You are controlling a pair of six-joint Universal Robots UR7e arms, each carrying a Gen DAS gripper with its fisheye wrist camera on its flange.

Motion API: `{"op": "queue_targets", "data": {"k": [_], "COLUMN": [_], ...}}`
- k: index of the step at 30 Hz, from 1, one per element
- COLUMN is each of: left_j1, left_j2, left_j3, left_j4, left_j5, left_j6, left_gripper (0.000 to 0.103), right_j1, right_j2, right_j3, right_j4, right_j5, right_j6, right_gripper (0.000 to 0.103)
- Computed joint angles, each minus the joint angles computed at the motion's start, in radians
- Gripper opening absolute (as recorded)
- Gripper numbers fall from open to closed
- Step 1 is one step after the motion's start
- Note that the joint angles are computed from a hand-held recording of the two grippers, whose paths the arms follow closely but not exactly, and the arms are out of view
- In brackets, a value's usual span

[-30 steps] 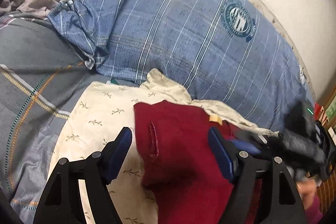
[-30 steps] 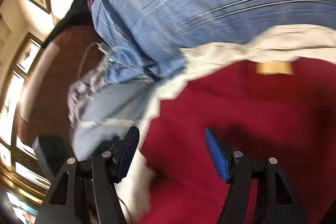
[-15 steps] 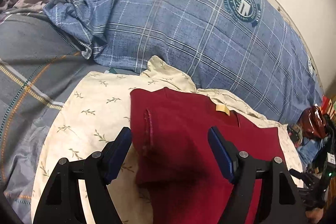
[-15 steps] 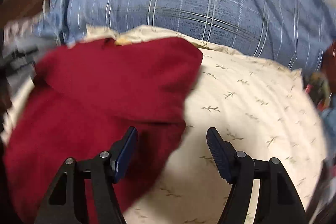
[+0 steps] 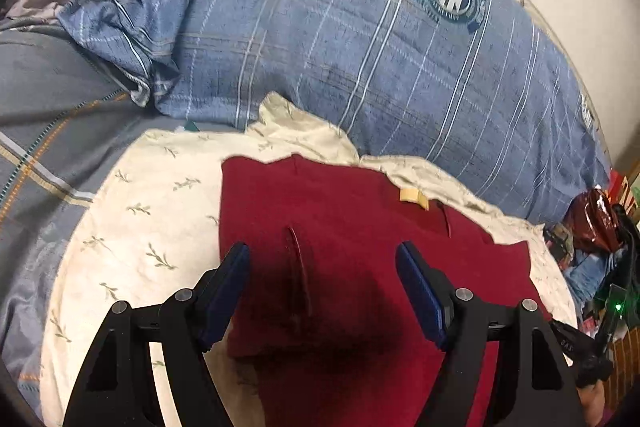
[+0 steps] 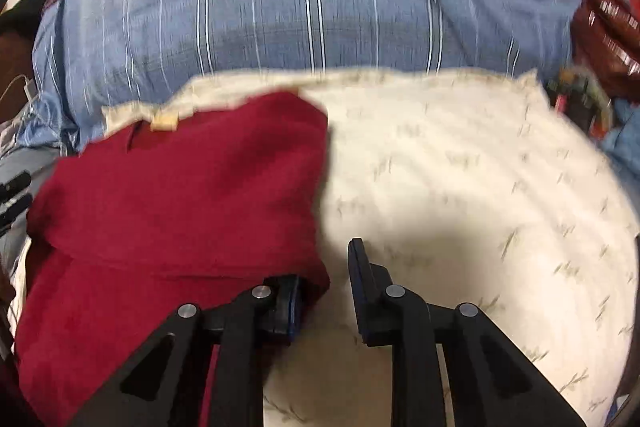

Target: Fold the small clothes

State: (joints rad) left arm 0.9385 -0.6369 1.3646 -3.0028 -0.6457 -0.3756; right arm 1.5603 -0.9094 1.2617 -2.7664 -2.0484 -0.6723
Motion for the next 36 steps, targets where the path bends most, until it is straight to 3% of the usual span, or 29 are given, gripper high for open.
{"op": "queue_targets", "data": {"k": [3,6,9,13,17,20,23,26,27,30,34,36], "left_j1": [-0.003,-0.006,-0.002,-0.002,0.001,0.009,0.019,0.022,0.021,0.019,0.019,0.016], "left_j2": [0.009,0.013,0.015,0.030,0.044,0.052,0.061,0.074,0.079,0.084,0.089,0.090], "left_j3": [-0.014,-0.018,-0.021,-0.034,-0.057,-0.079,-0.113,-0.145,-0.151,-0.156,-0.158,-0.153], "left_j4": [0.041,0.024,0.020,0.042,0.075,0.137,0.227,0.295,0.299,0.301,0.310,0.300], "left_j5": [0.028,0.032,0.022,0.052,0.067,0.068,0.072,0.086,0.092,0.100,0.110,0.118], "left_j6": [-0.010,-0.004,-0.020,-0.023,-0.019,-0.050,-0.099,-0.130,-0.126,-0.118,-0.119,-0.108], "left_gripper": [0.074,0.074,0.074,0.074,0.074,0.074,0.074,0.074,0.074,0.074,0.075,0.075], "right_j1": [0.008,0.019,0.035,0.060,0.071,0.065,0.027,0.041,0.044,0.048,0.050,0.039], "right_j2": [-0.054,-0.097,-0.082,0.037,0.184,0.294,0.299,0.272,0.248,0.131,0.084,0.068], "right_j3": [0.005,0.044,0.006,-0.125,-0.300,-0.420,-0.485,-0.454,-0.423,-0.256,-0.117,-0.102], "right_j4": [0.069,-0.014,0.014,0.119,0.244,0.143,0.226,0.237,0.240,0.226,0.169,0.179], "right_j5": [0.011,0.012,0.076,0.128,0.070,-0.049,0.027,-0.004,0.004,0.069,-0.034,-0.017], "right_j6": [0.073,0.118,0.080,0.030,0.026,-0.049,0.062,0.072,0.083,0.091,0.012,0.044], "right_gripper": [0.047,0.054,0.054,0.050,0.041,0.041,0.046,0.047,0.051,0.050,0.053,0.055]}}
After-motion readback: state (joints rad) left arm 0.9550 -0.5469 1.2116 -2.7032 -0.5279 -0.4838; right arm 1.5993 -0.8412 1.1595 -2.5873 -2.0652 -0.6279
